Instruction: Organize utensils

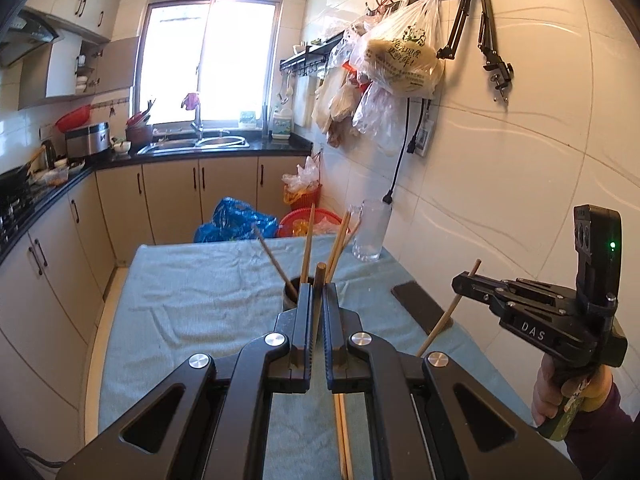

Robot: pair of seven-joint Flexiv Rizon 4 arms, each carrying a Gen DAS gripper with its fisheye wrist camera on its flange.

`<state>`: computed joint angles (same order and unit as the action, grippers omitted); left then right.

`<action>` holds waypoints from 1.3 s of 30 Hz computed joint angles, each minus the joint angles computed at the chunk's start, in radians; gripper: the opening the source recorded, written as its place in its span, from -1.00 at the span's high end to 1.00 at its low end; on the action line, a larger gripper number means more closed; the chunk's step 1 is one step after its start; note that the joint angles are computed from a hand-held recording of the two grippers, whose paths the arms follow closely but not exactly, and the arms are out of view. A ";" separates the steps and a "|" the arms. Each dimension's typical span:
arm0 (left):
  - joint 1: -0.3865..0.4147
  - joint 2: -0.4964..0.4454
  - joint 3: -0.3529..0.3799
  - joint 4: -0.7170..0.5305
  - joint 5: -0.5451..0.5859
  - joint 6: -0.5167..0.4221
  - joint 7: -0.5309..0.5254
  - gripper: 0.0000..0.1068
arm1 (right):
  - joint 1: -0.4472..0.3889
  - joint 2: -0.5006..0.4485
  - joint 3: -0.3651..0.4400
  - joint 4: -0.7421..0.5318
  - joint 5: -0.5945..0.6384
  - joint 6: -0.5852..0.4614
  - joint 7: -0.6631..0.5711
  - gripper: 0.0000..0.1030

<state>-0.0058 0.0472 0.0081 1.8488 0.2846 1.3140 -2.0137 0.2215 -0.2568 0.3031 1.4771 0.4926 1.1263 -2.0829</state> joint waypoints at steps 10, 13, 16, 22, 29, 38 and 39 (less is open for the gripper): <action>-0.004 -0.120 0.017 -0.216 -0.072 -0.035 0.100 0.98 | 0.036 -0.119 0.013 -0.208 -0.046 0.006 0.056 0.88; -0.020 -0.156 0.038 -0.284 -0.040 -0.046 0.089 0.98 | 0.050 -0.165 0.017 -0.281 -0.072 0.006 0.084 0.88; -0.029 -0.183 0.050 -0.306 -0.058 -0.036 0.087 0.98 | 0.061 -0.200 0.020 -0.330 -0.099 -0.011 0.119 0.88; -0.034 -0.197 0.071 -0.246 -0.100 -0.020 0.078 0.98 | 0.064 -0.273 0.029 -0.420 -0.115 -0.030 0.171 0.88; -0.020 -0.195 0.076 -0.110 -0.194 0.045 0.125 0.79 | 0.071 -0.333 0.027 -0.497 -0.128 0.013 0.245 0.88; -0.005 -0.250 0.099 -0.016 -0.193 0.016 0.087 0.37 | 0.127 -0.456 -0.026 -0.597 -0.282 -0.095 0.390 0.87; -0.001 -0.259 0.098 -0.004 -0.208 0.012 0.094 0.37 | 0.128 -0.472 -0.028 -0.617 -0.286 -0.127 0.408 0.86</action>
